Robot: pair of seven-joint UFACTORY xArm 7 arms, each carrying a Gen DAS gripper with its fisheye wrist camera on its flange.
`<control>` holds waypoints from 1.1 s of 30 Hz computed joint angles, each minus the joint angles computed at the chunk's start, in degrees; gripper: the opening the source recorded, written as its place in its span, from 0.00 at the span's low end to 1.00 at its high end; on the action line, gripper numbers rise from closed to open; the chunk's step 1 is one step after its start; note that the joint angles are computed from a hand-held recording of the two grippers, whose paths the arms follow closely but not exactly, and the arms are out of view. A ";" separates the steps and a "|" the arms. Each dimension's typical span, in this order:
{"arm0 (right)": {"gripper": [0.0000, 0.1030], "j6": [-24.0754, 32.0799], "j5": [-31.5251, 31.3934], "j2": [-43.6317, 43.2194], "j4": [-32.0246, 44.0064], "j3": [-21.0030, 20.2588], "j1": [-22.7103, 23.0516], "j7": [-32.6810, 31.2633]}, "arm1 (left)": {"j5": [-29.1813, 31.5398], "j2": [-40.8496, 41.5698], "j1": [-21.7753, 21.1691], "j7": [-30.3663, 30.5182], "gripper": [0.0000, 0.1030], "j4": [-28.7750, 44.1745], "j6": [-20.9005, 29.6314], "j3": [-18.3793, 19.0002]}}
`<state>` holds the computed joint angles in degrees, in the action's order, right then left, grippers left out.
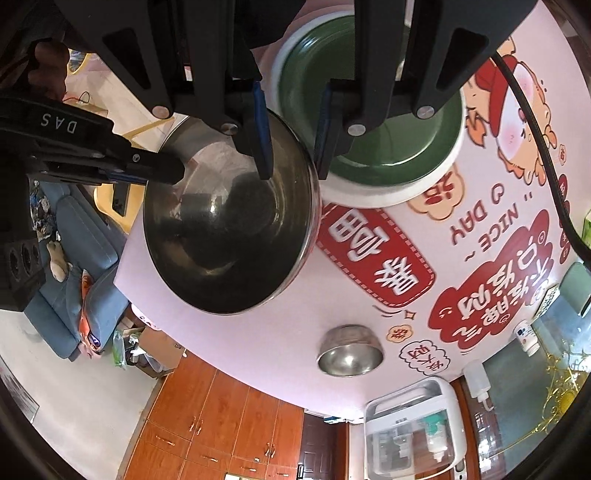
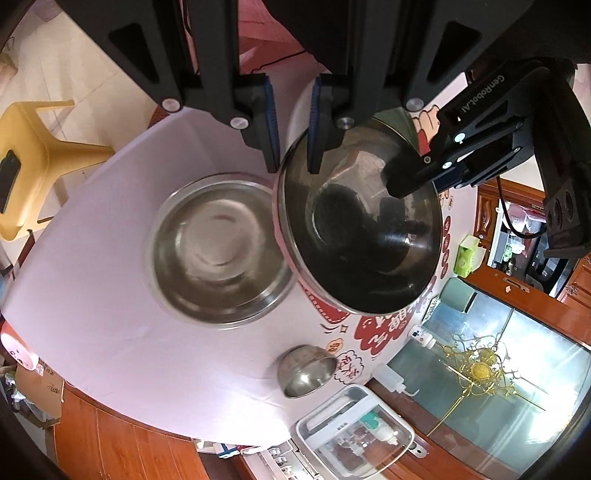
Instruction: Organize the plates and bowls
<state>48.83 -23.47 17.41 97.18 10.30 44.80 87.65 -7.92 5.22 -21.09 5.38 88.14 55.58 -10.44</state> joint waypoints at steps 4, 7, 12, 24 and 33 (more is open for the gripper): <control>0.15 -1.39 2.99 -3.39 -4.64 0.75 -2.56 -3.74 | 1.95 2.74 -1.64 -4.20 0.20 2.84 0.65 -0.64; 0.15 -2.91 5.60 -5.71 -8.10 1.47 -4.83 -6.89 | 3.49 4.40 -2.96 -7.29 0.20 4.54 1.07 -0.85; 0.15 -4.47 10.16 -8.08 -11.75 2.39 -8.24 -13.50 | 6.07 7.25 -5.16 -12.79 0.20 7.41 1.34 -0.85; 0.16 -4.04 19.64 -9.55 -13.92 2.81 -13.56 -30.13 | 10.17 12.71 -8.89 -24.03 0.20 12.29 2.45 0.02; 0.19 -0.69 23.27 -6.77 -10.33 2.67 -14.51 -39.12 | 12.27 15.74 -10.16 -30.27 0.20 15.97 6.89 0.91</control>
<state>48.14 -0.20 10.63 86.84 12.97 30.29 48.53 4.36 20.96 -31.25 -24.89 104.11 62.47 -9.53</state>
